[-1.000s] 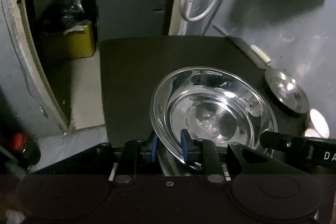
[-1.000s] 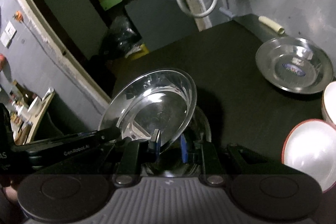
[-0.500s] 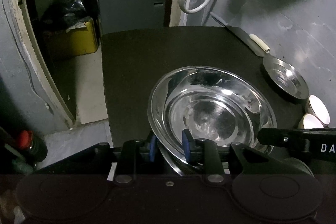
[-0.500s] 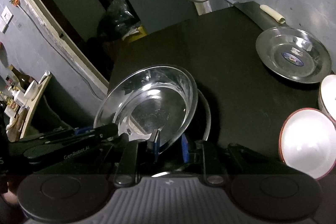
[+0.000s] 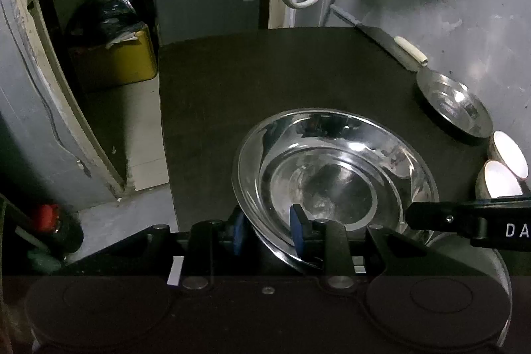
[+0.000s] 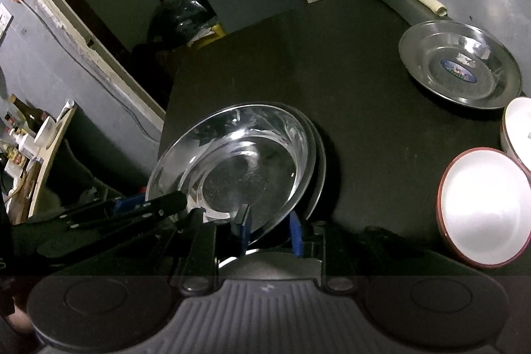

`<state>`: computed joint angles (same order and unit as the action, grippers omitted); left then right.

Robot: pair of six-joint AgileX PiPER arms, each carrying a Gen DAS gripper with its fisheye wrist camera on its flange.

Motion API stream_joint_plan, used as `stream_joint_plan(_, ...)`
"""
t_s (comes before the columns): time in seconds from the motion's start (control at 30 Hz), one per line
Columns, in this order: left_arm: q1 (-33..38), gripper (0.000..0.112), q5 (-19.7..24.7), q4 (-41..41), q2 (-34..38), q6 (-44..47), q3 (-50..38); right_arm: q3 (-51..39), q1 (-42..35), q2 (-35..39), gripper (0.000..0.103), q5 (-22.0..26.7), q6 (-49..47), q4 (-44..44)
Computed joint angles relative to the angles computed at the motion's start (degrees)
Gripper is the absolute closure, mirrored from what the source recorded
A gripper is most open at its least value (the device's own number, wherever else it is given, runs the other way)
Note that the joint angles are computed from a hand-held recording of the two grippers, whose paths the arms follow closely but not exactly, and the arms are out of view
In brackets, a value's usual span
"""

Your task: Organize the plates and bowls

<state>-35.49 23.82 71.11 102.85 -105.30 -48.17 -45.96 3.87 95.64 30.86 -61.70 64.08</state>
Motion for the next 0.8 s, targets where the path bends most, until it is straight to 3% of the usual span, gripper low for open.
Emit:
stream_joint_plan(0.2,-0.4,0.077,1.4,-5.5,0.8,5.1,-1.4,-0.1,-0.7,-0.1,0.062,0.4,0.1,-0.4)
stream_joint_plan(0.27,-0.1,0.067,1.6,-8.2,0.6,6.9,-1.8,-0.1,-1.8,0.0,0.06,1.5,-1.2,0.4)
stream_joint_plan(0.57,-2.3,0.012,8.8,-9.5,1.3,6.3,-6.9,0.1,-9.4,-1.1,0.017,5.2,-7.5,3.6)
stream_joint_plan(0.7,-2.2,0.01,9.6,-11.1,4.1,7.5,-12.6,0.0,-15.5,-0.9,0.001,6.6,-12.7,7.0)
stream_joint_plan(0.8,-1.5,0.01,8.6,-14.2,7.2,10.6,-17.9,-0.5,-20.0,0.1,0.0,7.0,-17.7,10.6)
